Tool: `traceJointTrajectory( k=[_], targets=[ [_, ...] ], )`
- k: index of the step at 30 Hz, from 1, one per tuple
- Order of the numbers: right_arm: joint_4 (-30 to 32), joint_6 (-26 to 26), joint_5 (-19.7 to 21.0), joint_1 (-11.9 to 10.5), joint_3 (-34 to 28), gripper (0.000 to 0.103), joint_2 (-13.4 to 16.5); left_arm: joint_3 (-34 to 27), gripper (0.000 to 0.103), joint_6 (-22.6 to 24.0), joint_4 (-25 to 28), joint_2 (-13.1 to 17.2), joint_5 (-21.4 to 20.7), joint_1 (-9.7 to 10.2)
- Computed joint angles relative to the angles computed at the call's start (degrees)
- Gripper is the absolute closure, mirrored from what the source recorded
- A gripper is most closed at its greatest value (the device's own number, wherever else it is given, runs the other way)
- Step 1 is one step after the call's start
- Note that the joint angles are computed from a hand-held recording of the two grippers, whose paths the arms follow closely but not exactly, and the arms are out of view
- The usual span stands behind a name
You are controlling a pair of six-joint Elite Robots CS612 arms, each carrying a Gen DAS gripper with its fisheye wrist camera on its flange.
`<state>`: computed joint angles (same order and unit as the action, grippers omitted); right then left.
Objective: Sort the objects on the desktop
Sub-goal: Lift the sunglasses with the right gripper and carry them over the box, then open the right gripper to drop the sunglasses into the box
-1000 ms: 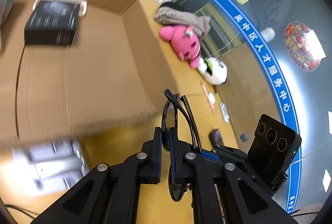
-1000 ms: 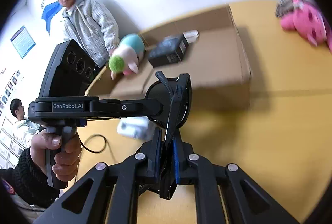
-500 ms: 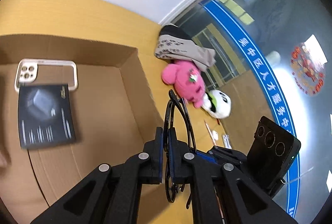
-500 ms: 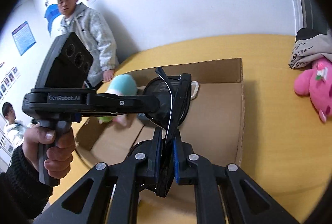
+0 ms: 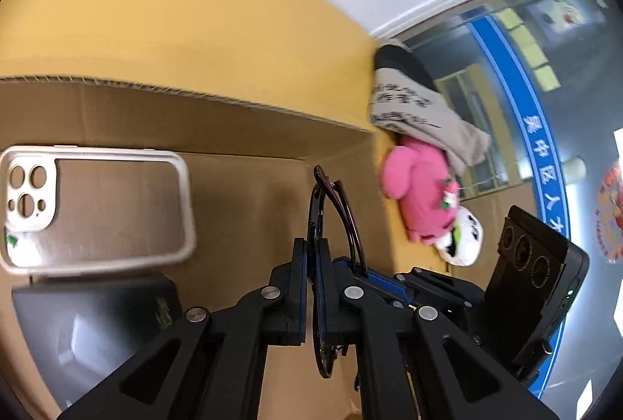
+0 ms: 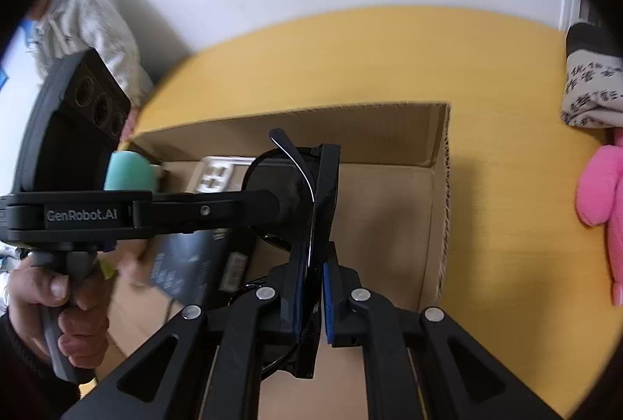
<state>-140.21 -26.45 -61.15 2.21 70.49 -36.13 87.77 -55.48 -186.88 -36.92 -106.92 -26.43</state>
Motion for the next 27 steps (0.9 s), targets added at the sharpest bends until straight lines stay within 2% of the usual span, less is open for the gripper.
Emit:
traceJointTrajectory(
  k=[4, 6, 13, 15, 16, 17, 18, 19, 20, 21, 22, 24, 27],
  targets=[
    [3.06, 0.72, -4.20, 1.01, -3.28, 0.096, 2.12, -1.25, 0.100, -1.52, 0.03, 2.05, -1.80, 0.54],
    [3.18, 0.55, -5.92, 1.41, -3.62, 0.096, 2.40, -1.36, 0.101, -2.21, -1.72, 2.61, -2.20, 0.67],
    [2.14, 0.54, -9.63, 2.39, -4.31, 0.095, 2.91, -1.55, 0.100, -0.90, -0.92, 2.43, -0.52, 0.43],
    [1.57, 0.50, -9.67, 2.46, -3.89, 0.094, 2.75, -1.27, 0.093, 0.57, 0.46, 1.80, 0.77, 0.07],
    [1.18, 0.45, -9.57, 2.42, -3.48, 0.088, 2.53, -0.89, 0.081, 1.56, 0.82, 1.35, 1.51, -0.14],
    [0.36, 0.34, -9.67, 2.38, -2.84, 0.084, 2.19, -0.37, 0.060, 2.55, 0.80, 0.81, 2.52, -0.47],
    [-0.26, -0.10, -9.21, 2.27, -2.02, 0.076, 1.65, 0.54, 0.047, 3.52, 0.65, -0.01, 4.11, -0.89],
    [-1.19, -0.59, -8.91, 2.32, -1.24, 0.065, 1.24, 1.67, 0.029, 4.13, 1.38, -1.12, 7.00, -1.47],
    [-2.88, -1.31, -8.72, 2.27, 0.34, 0.058, 0.39, 3.61, 0.027, 4.79, 3.06, -3.11, 12.29, -2.59],
    [-5.78, -1.85, -9.02, 2.22, 2.86, 0.031, -0.88, 5.04, 0.026, 5.37, 3.20, -4.33, 15.58, -3.35],
    [-8.05, -2.28, -8.92, 2.10, 4.94, 0.017, -1.91, 6.74, 0.024, 5.94, 1.99, -5.47, 18.23, -4.09],
    [-12.90, -4.08, -7.07, 1.46, 10.38, 0.017, -4.64, 10.84, 0.022, 6.35, -2.25, -7.82, 22.71, -5.64],
    [-19.55, -5.45, -3.49, 0.02, 18.24, 0.017, -8.57, 17.04, 0.017, 7.56, -5.16, -11.88, 30.96, -8.65]
  ],
)
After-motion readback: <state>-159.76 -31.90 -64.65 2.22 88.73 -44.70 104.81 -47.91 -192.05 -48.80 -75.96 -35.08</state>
